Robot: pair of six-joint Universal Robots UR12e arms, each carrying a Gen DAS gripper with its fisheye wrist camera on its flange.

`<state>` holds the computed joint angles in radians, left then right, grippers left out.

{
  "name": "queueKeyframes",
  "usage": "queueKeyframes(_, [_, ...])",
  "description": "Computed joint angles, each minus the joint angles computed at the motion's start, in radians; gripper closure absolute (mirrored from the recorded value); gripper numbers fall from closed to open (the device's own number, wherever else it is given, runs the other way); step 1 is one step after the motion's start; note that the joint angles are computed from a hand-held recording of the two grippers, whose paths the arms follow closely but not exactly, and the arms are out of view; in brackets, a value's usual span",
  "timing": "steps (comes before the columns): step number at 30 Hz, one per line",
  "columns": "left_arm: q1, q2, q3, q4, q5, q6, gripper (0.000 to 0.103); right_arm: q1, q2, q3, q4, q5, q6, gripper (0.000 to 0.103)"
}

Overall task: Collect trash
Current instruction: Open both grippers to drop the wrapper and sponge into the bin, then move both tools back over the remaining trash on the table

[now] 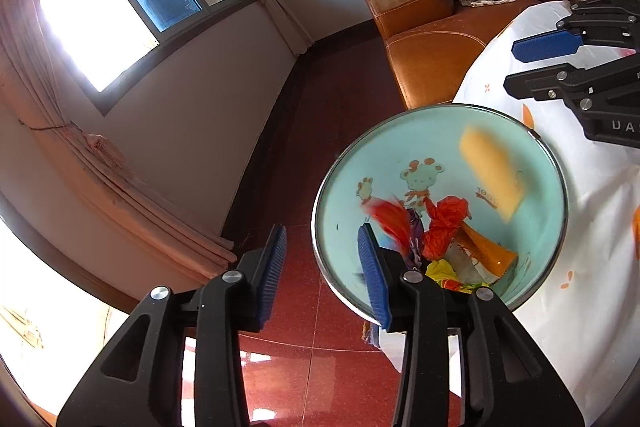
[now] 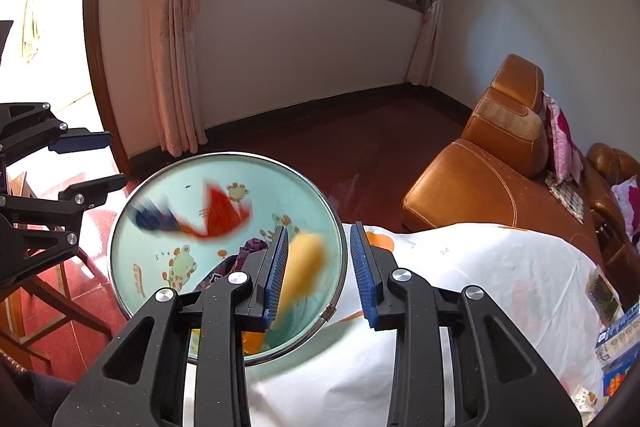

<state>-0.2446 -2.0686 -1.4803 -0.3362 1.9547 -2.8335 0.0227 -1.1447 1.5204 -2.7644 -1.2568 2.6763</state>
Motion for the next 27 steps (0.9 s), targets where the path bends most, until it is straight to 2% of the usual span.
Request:
queueKeyframes(3, [-0.002,-0.001,0.0,0.004,-0.002,0.003,0.061,-0.001,-0.001,0.003,-0.002,-0.001,0.006,0.065])
queueKeyframes(15, [0.0,-0.001,0.001,0.004,-0.001,-0.003,0.053,-0.003,-0.006,0.015,-0.001,-0.02,0.008,0.061])
queueKeyframes(22, [-0.003,-0.003,0.003,0.001,-0.008,-0.01,0.05,-0.016,-0.024,0.039,-0.014,-0.032,0.046,0.058])
queueKeyframes(27, [-0.016,-0.004,0.002,-0.008,-0.032,-0.003,0.049,-0.044,-0.065,0.085,-0.03,-0.056,0.108,0.057])
